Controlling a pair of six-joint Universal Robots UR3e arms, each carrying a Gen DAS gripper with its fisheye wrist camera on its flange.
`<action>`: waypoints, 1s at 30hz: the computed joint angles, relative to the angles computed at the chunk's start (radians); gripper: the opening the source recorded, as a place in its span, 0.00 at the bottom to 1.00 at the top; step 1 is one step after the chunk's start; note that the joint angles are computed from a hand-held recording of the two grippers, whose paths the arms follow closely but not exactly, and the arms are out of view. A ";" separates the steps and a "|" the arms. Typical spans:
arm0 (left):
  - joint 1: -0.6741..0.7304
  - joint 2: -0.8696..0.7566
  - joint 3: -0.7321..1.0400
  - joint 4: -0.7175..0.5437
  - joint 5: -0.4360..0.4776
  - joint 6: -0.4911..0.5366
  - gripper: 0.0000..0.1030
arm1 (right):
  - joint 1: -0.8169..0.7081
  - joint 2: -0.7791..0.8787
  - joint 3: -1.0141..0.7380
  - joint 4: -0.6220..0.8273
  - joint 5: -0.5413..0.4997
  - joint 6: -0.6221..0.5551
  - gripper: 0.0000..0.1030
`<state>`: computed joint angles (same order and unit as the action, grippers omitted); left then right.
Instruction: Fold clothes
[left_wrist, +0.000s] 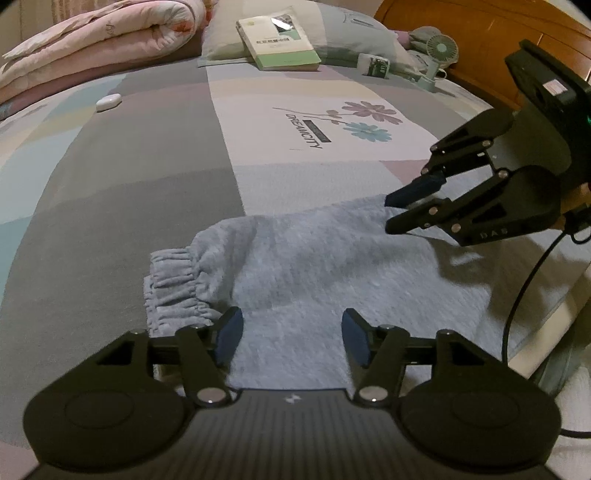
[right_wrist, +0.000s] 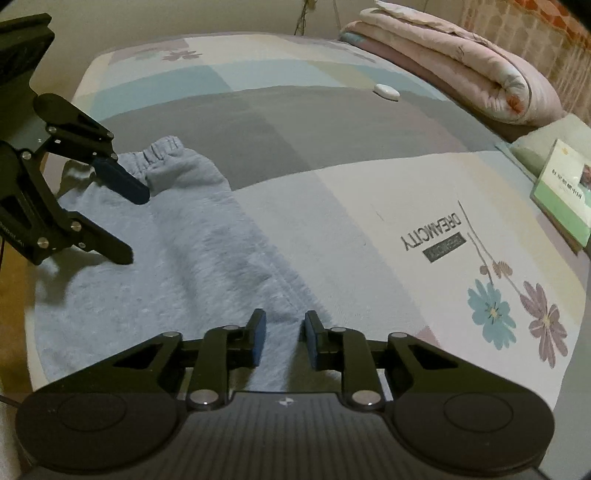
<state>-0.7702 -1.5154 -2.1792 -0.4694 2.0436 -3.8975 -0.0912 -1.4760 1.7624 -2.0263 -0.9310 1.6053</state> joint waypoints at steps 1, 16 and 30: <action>-0.003 -0.002 0.000 0.003 0.002 0.000 0.59 | 0.001 0.004 0.001 -0.014 0.000 0.015 0.38; -0.041 0.010 0.027 -0.023 0.076 -0.043 0.62 | -0.033 -0.057 0.042 -0.081 0.058 0.088 0.02; -0.059 0.010 0.094 -0.140 0.117 -0.080 0.64 | -0.141 -0.123 -0.031 0.190 0.073 0.058 0.42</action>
